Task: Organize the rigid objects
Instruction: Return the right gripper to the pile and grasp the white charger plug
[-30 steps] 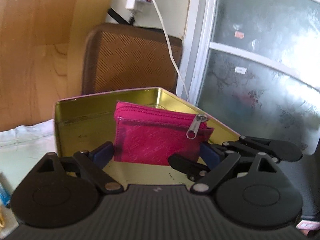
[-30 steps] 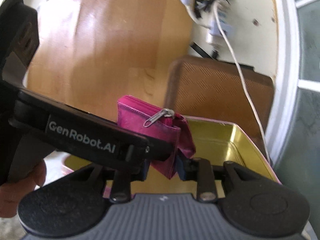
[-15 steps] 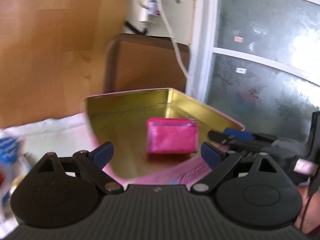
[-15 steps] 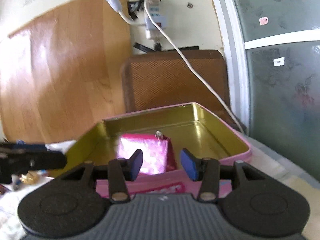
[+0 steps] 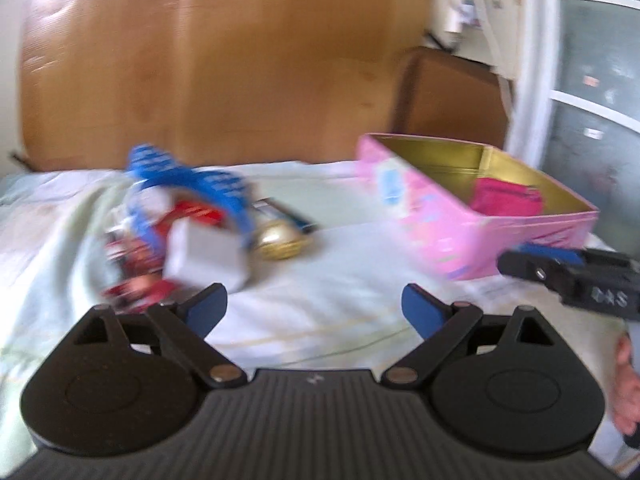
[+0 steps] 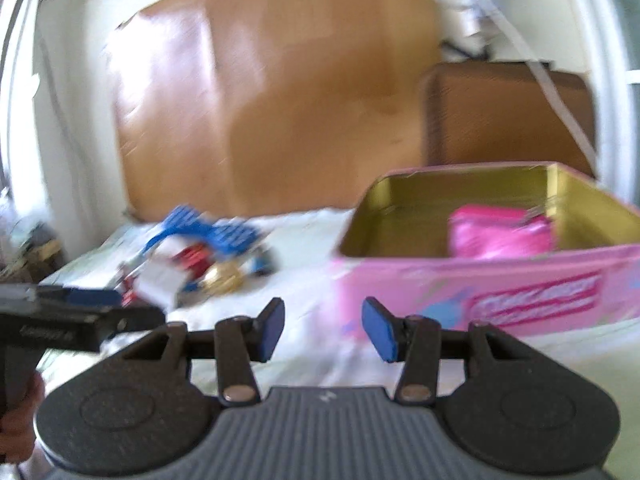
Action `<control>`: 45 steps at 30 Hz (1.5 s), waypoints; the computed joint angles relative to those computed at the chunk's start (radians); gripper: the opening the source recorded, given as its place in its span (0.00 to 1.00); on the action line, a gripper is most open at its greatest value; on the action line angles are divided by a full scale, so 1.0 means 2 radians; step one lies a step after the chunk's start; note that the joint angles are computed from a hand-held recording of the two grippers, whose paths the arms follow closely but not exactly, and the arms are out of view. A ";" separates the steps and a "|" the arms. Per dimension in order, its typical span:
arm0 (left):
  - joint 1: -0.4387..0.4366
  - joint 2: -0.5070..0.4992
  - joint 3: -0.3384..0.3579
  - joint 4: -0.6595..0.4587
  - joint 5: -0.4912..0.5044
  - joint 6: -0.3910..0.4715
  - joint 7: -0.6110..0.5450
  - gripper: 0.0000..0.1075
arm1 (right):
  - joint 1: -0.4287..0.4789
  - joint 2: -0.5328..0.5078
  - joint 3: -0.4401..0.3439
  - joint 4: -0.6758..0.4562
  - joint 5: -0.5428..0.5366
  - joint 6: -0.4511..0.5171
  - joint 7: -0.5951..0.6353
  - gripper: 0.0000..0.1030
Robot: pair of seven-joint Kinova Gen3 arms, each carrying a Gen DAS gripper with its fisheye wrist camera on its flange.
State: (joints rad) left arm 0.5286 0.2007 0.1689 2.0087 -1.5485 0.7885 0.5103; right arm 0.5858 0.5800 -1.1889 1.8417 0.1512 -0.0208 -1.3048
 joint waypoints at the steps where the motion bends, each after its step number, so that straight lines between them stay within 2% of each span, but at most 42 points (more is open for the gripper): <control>1: 0.002 -0.001 -0.001 0.005 0.007 0.013 0.000 0.89 | -0.007 0.001 -0.001 -0.003 0.001 0.013 0.001 0.43; 9: -0.008 -0.010 -0.008 0.026 0.043 0.078 0.000 0.89 | -0.068 -0.013 0.028 -0.020 -0.039 0.065 0.045 0.46; 12: -0.011 -0.006 -0.008 0.030 0.047 0.117 0.011 0.89 | -0.103 -0.015 0.052 -0.039 -0.051 0.084 0.062 0.46; 14: -0.004 0.001 -0.020 0.029 0.054 0.136 0.011 0.89 | -0.125 -0.014 0.067 -0.054 -0.060 0.099 0.072 0.46; 16: -0.022 -0.004 -0.015 0.034 0.062 0.122 0.026 0.89 | -0.147 -0.013 0.083 -0.066 -0.069 0.110 0.080 0.46; 18: -0.038 -0.016 -0.010 0.048 0.049 0.103 0.056 0.89 | -0.174 -0.011 0.104 -0.079 -0.076 0.120 0.087 0.46; 26: -0.035 -0.020 -0.006 0.068 0.022 0.113 0.119 0.89 | -0.288 0.000 0.200 -0.151 -0.104 0.157 0.097 0.47; 29: -0.039 -0.024 -0.005 0.078 0.009 0.110 0.146 0.89 | -0.304 0.006 0.207 -0.167 -0.124 0.166 0.108 0.47; 34: -0.049 -0.028 -0.002 0.090 -0.012 0.103 0.179 0.89 | -0.319 0.010 0.205 -0.164 -0.142 0.148 0.157 0.48; 38: -0.053 -0.032 0.001 0.100 -0.025 0.105 0.208 0.89 | -0.355 0.015 0.239 -0.192 -0.160 0.158 0.163 0.54; 40: -0.055 -0.033 0.003 0.102 -0.027 0.105 0.214 0.89 | -0.357 0.032 0.241 -0.229 -0.189 0.193 0.157 0.58; 43: -0.053 -0.030 0.006 0.102 -0.029 0.114 0.217 0.89 | -0.372 0.048 0.263 -0.270 -0.224 0.231 0.136 0.73; 45: -0.047 -0.025 0.009 0.101 -0.031 0.129 0.215 0.89 | -0.387 0.060 0.282 -0.298 -0.244 0.257 0.119 0.76</control>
State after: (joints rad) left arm 0.4345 0.1517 0.1866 2.2097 -1.6096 1.0462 0.9405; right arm -0.1879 0.6991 -0.6255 1.2460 -0.3364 0.4929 -1.0665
